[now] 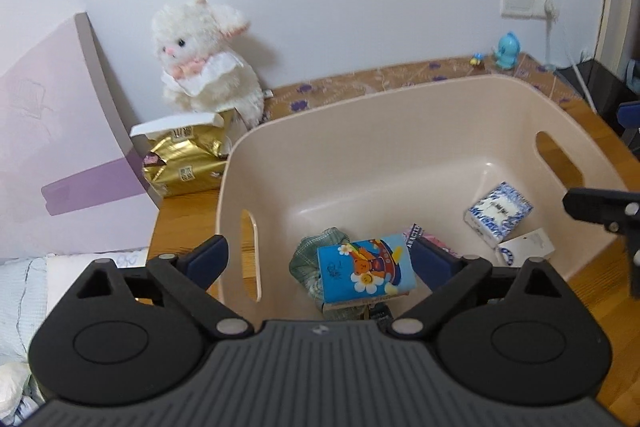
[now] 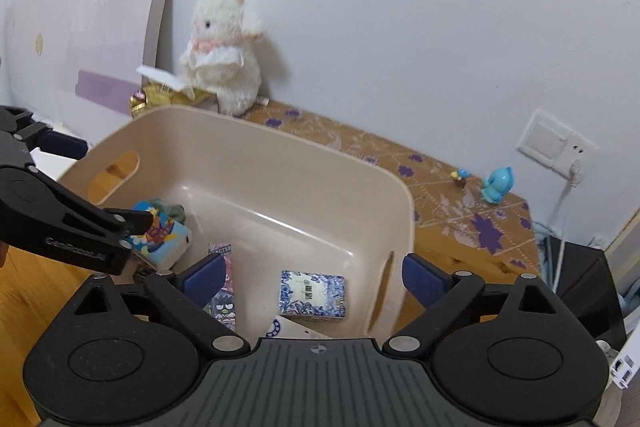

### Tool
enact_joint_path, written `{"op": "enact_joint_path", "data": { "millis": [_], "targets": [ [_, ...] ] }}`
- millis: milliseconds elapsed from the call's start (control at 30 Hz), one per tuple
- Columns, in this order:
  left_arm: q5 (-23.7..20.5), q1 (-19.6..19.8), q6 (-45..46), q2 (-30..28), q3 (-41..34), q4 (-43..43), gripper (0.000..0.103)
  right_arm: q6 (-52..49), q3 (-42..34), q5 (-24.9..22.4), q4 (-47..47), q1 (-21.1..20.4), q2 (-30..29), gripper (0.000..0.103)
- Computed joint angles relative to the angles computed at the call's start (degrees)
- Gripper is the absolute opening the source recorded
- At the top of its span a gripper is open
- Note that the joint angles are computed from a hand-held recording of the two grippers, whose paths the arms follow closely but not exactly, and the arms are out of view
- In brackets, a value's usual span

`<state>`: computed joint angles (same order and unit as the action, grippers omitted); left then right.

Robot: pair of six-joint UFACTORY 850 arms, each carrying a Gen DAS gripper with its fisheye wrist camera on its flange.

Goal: Organize objects
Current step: 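Carry both packs into the beige basket and open both grippers, then grasp the black box with the left gripper while the right grasps the wooden hair clip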

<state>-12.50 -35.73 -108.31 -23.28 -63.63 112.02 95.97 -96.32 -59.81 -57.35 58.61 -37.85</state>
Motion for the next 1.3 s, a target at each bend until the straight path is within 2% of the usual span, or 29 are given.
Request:
{"op": "enact_joint_path", "data": {
  "millis": [100, 267, 700, 933, 1167, 1300],
  "targets": [
    [-0.93, -0.20, -9.87, 3.07, 3.41, 10.23, 0.098, 3.03, 2.21, -1.27, -1.69, 1.49, 2.10, 0.097],
    [-2.80, -0.78, -19.15, 8.01, 8.89, 19.93, 0.098, 7.06, 4.76, -3.68, -3.16, 4.15, 4.45, 0.099],
    [-8.46, -2.82, -31.36, 18.06, 23.18, 32.16, 0.098, 13.13, 9.38, -8.37, -2.03, 10.74, 7.85, 0.101],
    [-11.36, -4.30, -36.32, 19.14, 28.73, 34.64, 0.098, 17.06, 11.92, -8.98, -0.96, 13.78, 8.23, 0.101],
    [-13.03, -4.87, -48.04, 17.88, 32.14, 42.09, 0.098, 21.83, 15.23, -6.93, 1.59, 15.74, 8.00, 0.101],
    [-14.55, -5.09, -51.75, 16.23, 32.98, 44.12, 0.098, 23.79, 17.39, -5.14, 1.95, 16.06, 8.36, 0.101]
  ]
}}
